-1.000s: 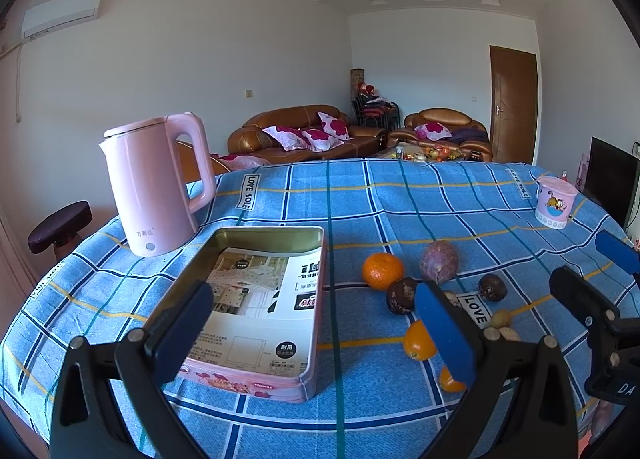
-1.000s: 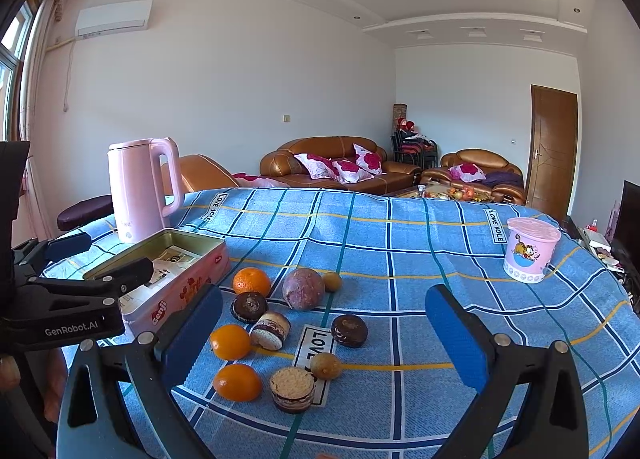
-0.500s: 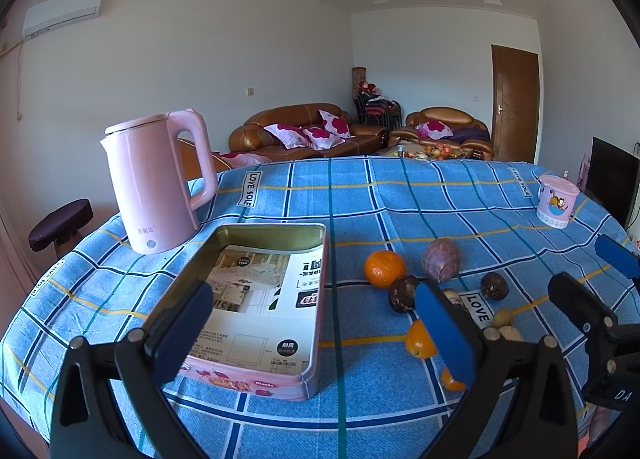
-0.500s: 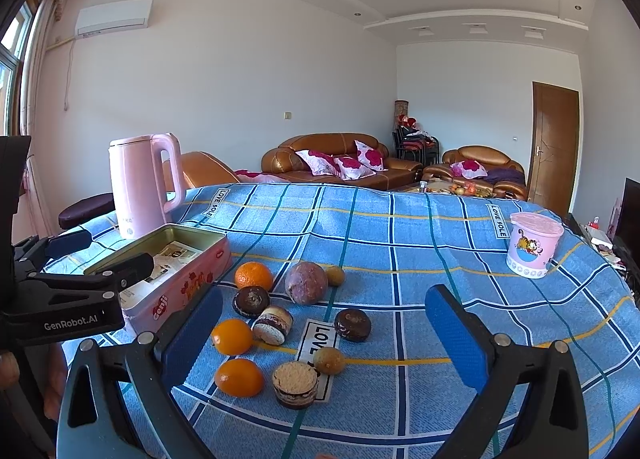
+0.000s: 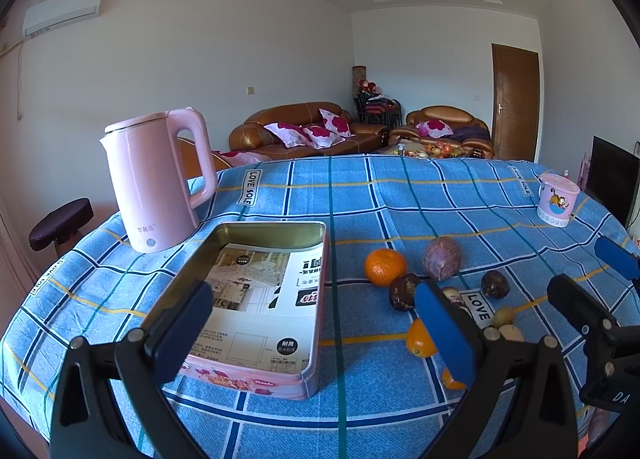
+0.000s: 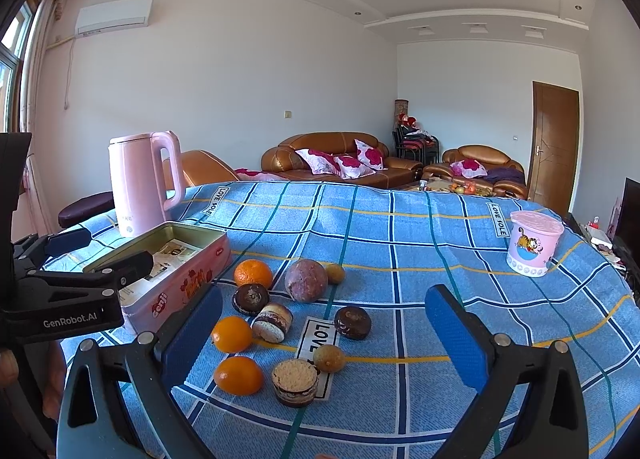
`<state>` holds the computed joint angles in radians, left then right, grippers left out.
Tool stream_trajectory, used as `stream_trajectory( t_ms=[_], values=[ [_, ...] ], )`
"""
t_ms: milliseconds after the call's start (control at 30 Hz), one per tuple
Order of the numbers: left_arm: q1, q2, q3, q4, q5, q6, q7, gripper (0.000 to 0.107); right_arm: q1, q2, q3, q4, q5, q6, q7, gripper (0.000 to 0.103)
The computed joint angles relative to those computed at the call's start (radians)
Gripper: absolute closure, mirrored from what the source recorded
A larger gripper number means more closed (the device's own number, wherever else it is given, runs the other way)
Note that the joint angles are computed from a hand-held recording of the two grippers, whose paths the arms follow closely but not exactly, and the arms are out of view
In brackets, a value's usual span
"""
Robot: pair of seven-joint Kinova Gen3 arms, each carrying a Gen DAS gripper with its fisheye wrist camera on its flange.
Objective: Organize fruits
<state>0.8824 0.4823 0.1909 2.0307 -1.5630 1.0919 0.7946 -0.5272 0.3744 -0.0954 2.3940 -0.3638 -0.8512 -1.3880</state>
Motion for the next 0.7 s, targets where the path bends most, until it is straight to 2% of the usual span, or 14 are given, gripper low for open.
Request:
stream_trajectory(
  t_ms=[433, 533, 700],
  values=[
    [0.002, 0.023, -0.005, -0.025, 0.01, -0.018, -0.017, 0.005, 0.006, 0.013, 0.004, 0.007, 0.004, -0.011, -0.004, 0.001],
    [-0.013, 0.023, -0.003, -0.011, -0.031, -0.077, 0.012, 0.005, 0.008, 0.025, 0.008, 0.017, 0.004, -0.027, -0.002, 0.001],
    [-0.035, 0.054, 0.008, -0.034, -0.063, -0.174, -0.03, 0.008, 0.008, 0.072, 0.021, 0.037, -0.026, -0.064, 0.003, 0.001]
  ],
)
